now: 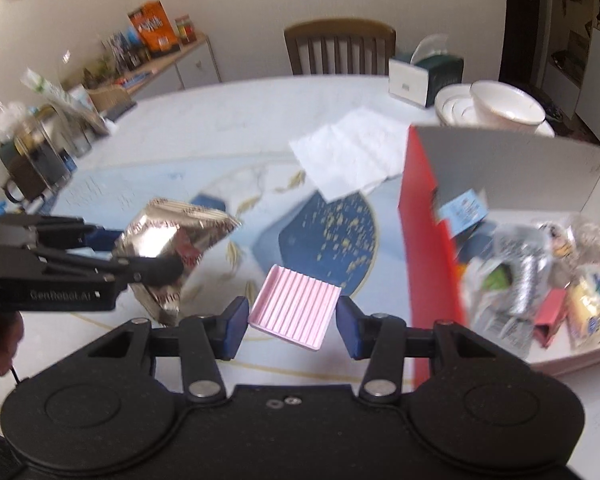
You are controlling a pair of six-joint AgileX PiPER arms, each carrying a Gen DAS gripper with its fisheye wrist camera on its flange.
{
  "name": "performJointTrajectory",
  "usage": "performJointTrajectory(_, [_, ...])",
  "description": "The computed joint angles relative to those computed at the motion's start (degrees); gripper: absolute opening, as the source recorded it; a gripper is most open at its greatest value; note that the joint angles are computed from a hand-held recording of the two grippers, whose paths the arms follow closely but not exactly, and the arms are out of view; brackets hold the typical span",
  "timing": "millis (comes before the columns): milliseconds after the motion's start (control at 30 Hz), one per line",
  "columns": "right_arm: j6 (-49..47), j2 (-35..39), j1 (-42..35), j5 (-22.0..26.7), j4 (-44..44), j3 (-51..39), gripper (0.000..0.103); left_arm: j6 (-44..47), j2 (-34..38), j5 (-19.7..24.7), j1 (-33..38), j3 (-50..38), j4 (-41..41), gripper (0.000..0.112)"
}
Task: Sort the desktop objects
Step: 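Carry the pink sponge pad and silver snack bag over the box with both grippers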
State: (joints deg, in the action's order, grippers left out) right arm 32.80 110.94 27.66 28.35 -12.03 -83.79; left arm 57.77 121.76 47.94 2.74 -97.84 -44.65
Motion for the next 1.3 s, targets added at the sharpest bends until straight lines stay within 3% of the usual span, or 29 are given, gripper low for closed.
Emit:
performJointTrajectory(567, [-32.91, -12.88, -16.58, -6.33, 26.61, 11.80, 0.047, -8.72, -6.61, -6.95, -12.81, 3.50, 0.48, 0.051])
performJointTrajectory(1033, [-50.57, -16.54, -28.74, -6.69, 39.39, 18.25, 0.047, -16.89, -2.65, -8.62, -21.80, -3.47, 6.14, 0.051])
performJointTrajectory(1300, [-55.40, -17.18, -34.12, -7.16, 42.37, 20.23, 0.047, -21.63, 3.82, -6.68, -26.25, -13.65, 11.21, 0.051])
